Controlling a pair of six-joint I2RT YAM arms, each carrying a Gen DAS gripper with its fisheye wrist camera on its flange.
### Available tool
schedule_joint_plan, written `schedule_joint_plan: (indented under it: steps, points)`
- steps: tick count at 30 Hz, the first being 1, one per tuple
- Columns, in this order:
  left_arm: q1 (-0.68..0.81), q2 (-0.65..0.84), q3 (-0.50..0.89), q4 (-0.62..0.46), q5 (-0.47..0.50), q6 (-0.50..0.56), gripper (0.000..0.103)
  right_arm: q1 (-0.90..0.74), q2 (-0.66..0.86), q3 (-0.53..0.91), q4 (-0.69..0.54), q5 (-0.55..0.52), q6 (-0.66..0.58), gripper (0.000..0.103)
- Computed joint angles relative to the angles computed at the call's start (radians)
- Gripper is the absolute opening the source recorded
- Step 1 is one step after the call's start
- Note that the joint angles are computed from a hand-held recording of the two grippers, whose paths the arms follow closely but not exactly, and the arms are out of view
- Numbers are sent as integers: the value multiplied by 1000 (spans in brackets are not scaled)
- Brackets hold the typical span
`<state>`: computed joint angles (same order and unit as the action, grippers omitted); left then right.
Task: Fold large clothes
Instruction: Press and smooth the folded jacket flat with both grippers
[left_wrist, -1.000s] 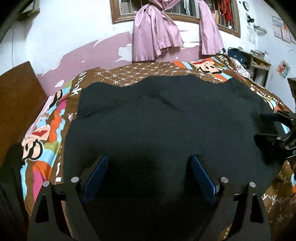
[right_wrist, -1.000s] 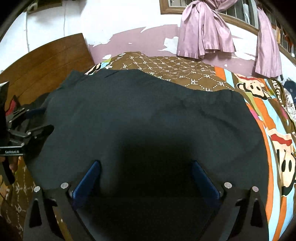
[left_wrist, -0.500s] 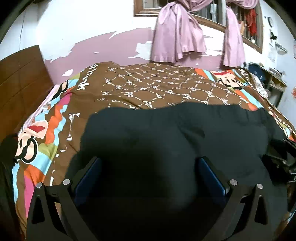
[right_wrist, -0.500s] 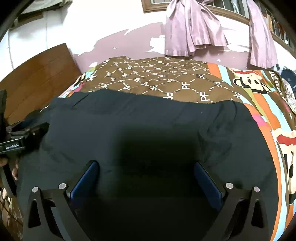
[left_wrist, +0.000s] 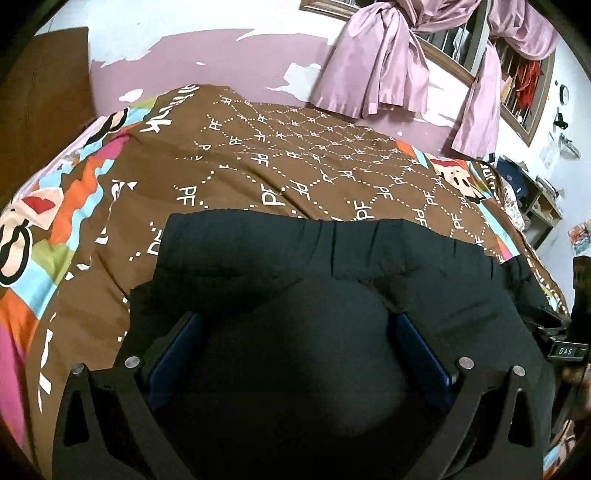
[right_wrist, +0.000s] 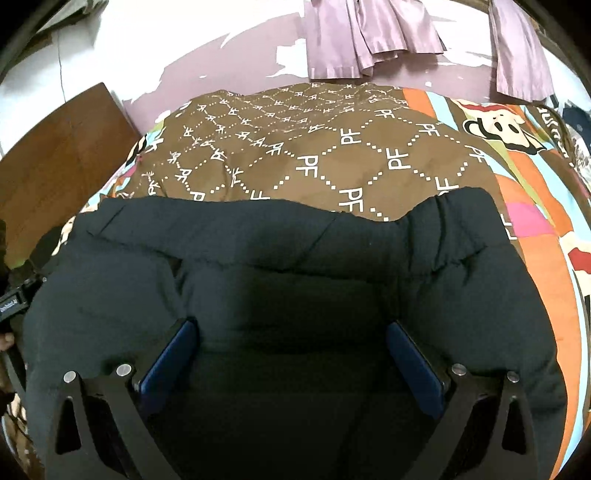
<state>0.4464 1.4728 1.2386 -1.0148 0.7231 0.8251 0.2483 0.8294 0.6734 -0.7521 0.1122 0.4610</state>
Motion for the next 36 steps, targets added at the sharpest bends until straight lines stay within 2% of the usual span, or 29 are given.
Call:
schedule_joint_plan:
  steps: [13,20,26,31,34,36]
  points:
    - [-1,-49,-83,95,36,-30,102,38,18,-15,15,42,15,103]
    - [-6,-61,-104,120,39,-42,102,-11,17,-45,49,-12,-4,103]
    - [-14,-78,-124,139,36,-55,102,-1,-7,-56,54,5,2,103]
    - [9,-64,-112,110,67,-28,102,138,-150,-103,37,177,75,103]
    - [54,-57,-105,67,124,19,102,298,-105,-63,-33,382,178,103]
    - [65,-52,-85,33,127,32,102,397,-55,-28,-94,502,248,103]
